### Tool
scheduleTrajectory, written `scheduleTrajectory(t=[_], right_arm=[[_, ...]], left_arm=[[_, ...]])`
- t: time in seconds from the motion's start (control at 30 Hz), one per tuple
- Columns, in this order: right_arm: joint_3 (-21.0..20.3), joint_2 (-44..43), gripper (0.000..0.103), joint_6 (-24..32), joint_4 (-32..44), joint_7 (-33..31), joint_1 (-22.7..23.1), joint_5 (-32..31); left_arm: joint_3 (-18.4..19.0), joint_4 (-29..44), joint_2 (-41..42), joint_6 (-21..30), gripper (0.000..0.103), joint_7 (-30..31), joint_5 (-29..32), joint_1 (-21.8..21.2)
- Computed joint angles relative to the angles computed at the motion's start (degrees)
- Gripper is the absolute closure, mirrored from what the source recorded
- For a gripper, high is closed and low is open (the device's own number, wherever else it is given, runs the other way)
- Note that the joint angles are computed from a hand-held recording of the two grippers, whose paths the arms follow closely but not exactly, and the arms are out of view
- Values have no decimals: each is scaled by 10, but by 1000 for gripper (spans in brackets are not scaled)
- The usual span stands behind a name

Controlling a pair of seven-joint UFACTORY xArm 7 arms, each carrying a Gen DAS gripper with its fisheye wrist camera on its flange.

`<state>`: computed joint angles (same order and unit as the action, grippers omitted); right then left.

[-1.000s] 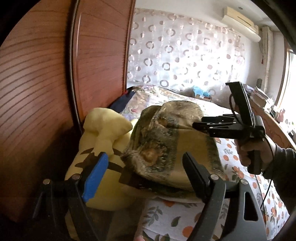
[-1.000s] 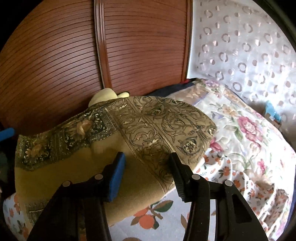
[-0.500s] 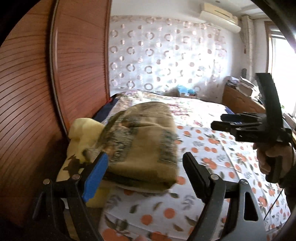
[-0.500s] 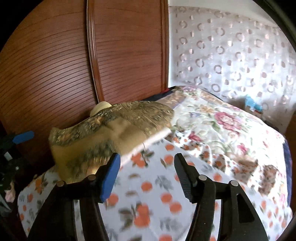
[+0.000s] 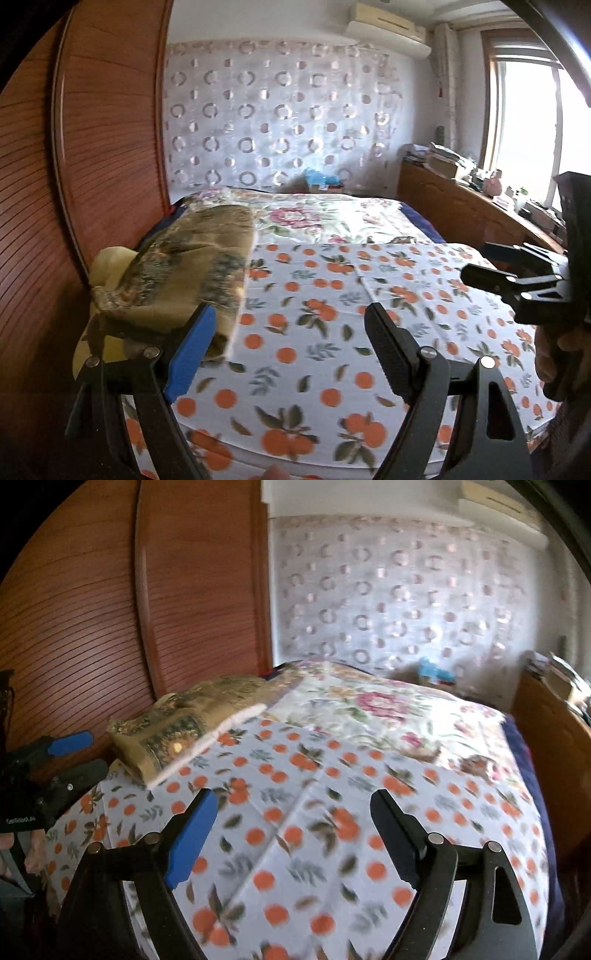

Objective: Fold small clothes

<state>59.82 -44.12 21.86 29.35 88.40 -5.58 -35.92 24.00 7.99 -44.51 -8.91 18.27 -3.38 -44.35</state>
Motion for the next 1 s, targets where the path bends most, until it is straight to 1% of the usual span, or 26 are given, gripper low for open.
scheduleTrajectory(t=[0.1,0.13,0.2,0.27,0.4,0.57,0.67,0.77,0.9,1.0], right_arm=[[0,-31,17,81,-6,26,70,40],[-6,-42,17,105,-11,34,97,50],[-5,-56,17,150,-5,55,128,62],[4,-67,17,210,10,71,159,74],[23,-81,17,300,44,93,189,82],[58,-96,17,376,87,106,194,90],[70,-114,17,404,95,103,198,98],[90,-124,17,412,102,104,184,108],[102,-134,17,393,94,104,165,119],[102,-142,17,383,86,100,163,125]], left_arm=[[-29,-12,-31,16,20,-12,-3,8],[-39,-14,-40,21,20,-15,-4,11],[-67,-18,-64,35,20,-26,-8,21],[-90,-19,-74,40,20,-34,-11,30],[-127,-15,-95,51,20,-56,-16,43],[-152,-9,-131,71,20,-71,-18,44],[-169,-5,-142,77,20,-82,-19,53],[-179,-5,-154,82,20,-89,-18,54],[-178,-9,-165,85,20,-91,-17,53],[-180,-8,-165,86,20,-92,-16,55]])
